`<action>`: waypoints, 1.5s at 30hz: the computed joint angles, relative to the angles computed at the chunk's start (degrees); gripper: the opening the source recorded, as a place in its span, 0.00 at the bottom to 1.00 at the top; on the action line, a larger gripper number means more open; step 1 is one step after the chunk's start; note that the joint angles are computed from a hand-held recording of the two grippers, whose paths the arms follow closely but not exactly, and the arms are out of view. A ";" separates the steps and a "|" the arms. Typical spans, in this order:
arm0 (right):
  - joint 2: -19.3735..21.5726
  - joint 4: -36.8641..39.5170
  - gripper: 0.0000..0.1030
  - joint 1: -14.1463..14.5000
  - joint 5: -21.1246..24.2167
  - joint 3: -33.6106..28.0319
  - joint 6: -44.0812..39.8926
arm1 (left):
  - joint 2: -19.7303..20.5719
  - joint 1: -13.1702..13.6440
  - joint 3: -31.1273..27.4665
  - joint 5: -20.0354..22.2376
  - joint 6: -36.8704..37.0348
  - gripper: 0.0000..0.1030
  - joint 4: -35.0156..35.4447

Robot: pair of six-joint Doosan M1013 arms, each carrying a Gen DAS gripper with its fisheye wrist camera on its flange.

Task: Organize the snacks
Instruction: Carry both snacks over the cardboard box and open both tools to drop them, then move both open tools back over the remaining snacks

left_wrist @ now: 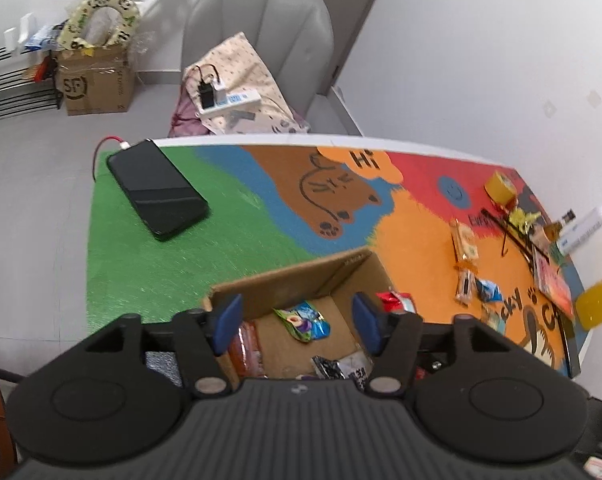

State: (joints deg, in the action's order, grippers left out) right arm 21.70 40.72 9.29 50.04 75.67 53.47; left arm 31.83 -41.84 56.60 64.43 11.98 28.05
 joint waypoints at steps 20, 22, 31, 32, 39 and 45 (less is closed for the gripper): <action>0.11 -4.90 0.81 1.18 2.74 -1.57 2.45 | -1.94 -0.50 3.50 1.98 -7.46 0.84 5.03; -0.57 -5.29 0.84 0.94 1.44 -0.75 2.21 | -1.94 -0.61 3.56 1.21 -7.34 0.84 5.21; -2.15 -6.48 1.00 -0.65 -2.90 1.00 3.17 | -0.53 -0.70 0.90 -0.88 -3.11 0.84 3.32; -2.40 -6.67 1.00 -0.81 -3.64 1.31 3.21 | -0.22 -0.69 0.30 -0.97 -2.15 0.84 2.93; -3.31 -8.48 1.00 -2.50 -6.51 2.38 3.89 | 2.67 -0.64 -4.93 -1.27 4.19 0.84 -1.35; -2.86 -13.48 1.00 -4.11 -6.19 1.71 9.09 | 5.98 -0.73 -10.08 -2.14 8.65 0.84 -3.19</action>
